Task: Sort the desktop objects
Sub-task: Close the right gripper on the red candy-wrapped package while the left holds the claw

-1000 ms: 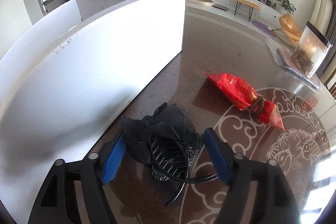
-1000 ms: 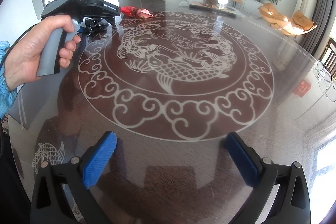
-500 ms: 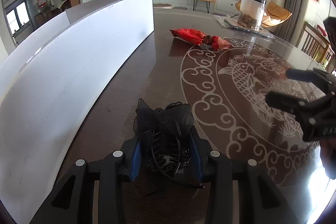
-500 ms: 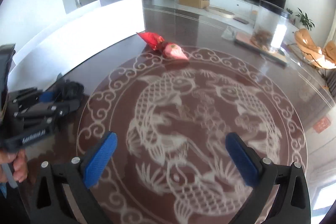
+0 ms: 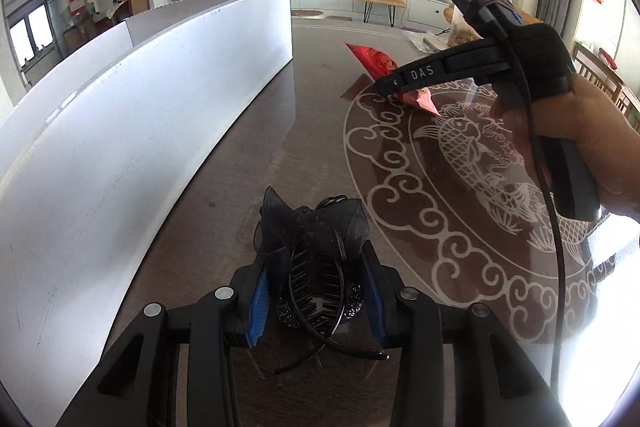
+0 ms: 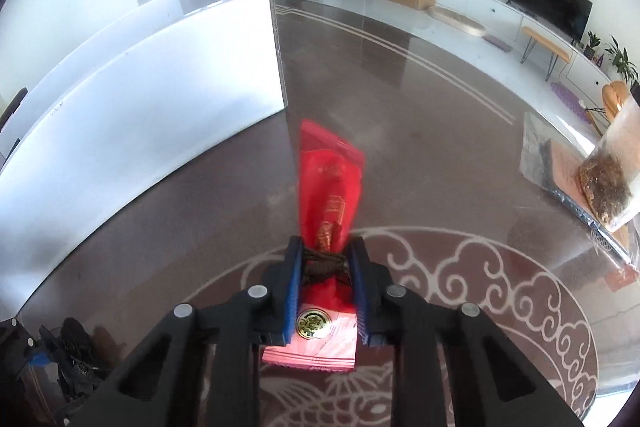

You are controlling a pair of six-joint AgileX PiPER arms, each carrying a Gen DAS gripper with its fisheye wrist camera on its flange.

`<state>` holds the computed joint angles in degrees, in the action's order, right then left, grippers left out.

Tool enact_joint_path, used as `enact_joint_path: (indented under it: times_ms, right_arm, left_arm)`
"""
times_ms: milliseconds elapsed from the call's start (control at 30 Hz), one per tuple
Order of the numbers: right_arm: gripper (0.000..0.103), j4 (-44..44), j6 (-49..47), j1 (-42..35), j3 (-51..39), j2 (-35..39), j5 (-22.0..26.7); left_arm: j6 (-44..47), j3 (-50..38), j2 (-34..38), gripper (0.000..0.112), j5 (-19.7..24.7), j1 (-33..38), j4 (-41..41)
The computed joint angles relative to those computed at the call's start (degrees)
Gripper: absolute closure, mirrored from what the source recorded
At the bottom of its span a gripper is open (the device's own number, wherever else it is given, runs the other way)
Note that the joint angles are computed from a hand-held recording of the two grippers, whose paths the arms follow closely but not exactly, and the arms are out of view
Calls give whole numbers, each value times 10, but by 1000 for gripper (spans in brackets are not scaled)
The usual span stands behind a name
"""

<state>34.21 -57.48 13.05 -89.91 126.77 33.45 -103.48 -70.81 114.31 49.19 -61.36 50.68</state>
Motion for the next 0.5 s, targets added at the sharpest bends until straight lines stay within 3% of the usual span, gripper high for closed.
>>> enact_joint_path:
  times_ms: [100,233,367,500]
  right_arm:
    - [80,64,-90,-30,132,-71,-50]
    - [80,217,-282,-115,343,-192,-79]
    - [79,345,-477,-243,546,-326,-56]
    - [79,373,-571,-390,677,-422,3]
  left_arm:
    - [-7,7,-5,72,-3,-3,2]
    - [5,7,-6,72,-2,-13,-2]
    - [15,4,-11,72,-10,-32,-22]
    - [4,12,-20,72,-15,-66,-31]
